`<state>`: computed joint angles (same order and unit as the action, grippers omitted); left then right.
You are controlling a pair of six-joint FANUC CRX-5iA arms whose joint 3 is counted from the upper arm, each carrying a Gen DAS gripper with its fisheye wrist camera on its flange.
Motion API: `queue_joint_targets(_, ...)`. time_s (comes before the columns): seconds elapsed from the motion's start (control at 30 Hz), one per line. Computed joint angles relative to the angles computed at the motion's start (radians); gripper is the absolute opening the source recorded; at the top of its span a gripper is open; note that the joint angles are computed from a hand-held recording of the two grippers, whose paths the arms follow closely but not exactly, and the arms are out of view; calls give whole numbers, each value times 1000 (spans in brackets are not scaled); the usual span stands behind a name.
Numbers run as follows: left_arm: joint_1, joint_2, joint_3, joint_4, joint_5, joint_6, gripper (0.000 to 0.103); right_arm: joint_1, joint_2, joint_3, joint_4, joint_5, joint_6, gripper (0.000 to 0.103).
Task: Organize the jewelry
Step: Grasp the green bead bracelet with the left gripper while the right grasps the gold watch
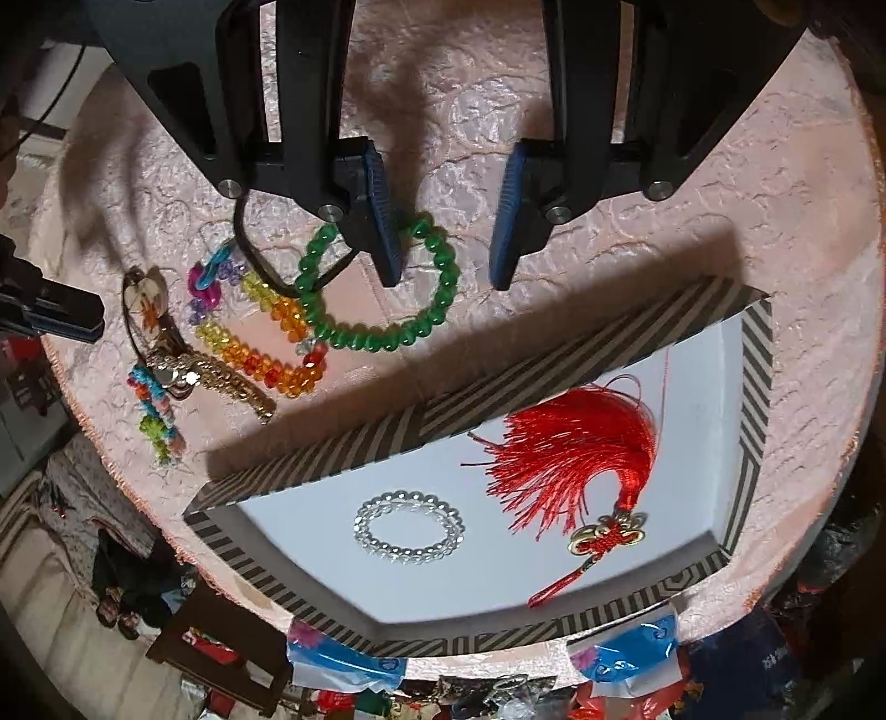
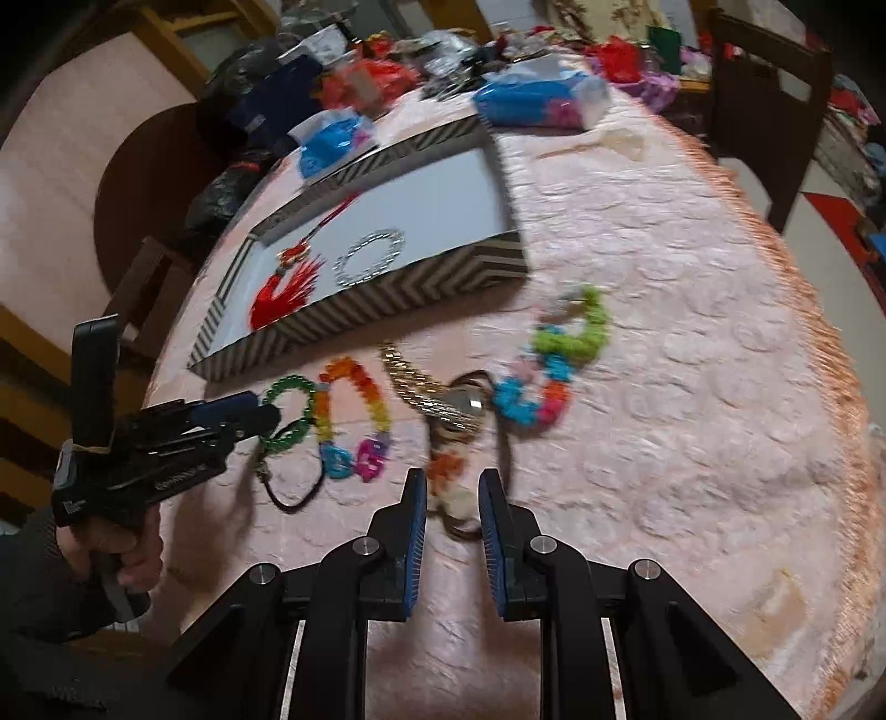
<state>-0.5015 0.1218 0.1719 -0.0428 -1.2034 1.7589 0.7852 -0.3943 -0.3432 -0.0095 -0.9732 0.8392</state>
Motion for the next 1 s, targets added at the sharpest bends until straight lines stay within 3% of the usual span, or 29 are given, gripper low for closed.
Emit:
queue_joint_targets(0.03, 3, -4, -6, 9, 3, -4, 10, 4, 5, -1, 3, 3, 4, 18)
queue_joint_targets(0.07, 11, -9, -17, 31, 6, -13, 6, 5, 28, 9, 14, 0, 12, 18)
queue_joint_targets(0.27, 30, -56, -68, 53, 3, 5, 6, -23, 125, 66, 9, -37, 73, 19)
queue_joint_targets(0.37, 39, -72, -85, 62, 1, 8, 6, -28, 145, 78, 10, -16, 107, 31)
queue_joint_targets(0.43, 42, -77, -92, 67, 1, 12, 6, -24, 163, 89, 27, -11, 122, 34)
queue_joint_targets(0.67, 50, -86, -102, 75, 0, 22, 6, -30, 188, 97, 47, 13, 183, 35)
queue_joint_targets(1.0, 52, -84, -99, 74, 1, 30, 6, 46, 163, 24, 194, 40, 167, 33)
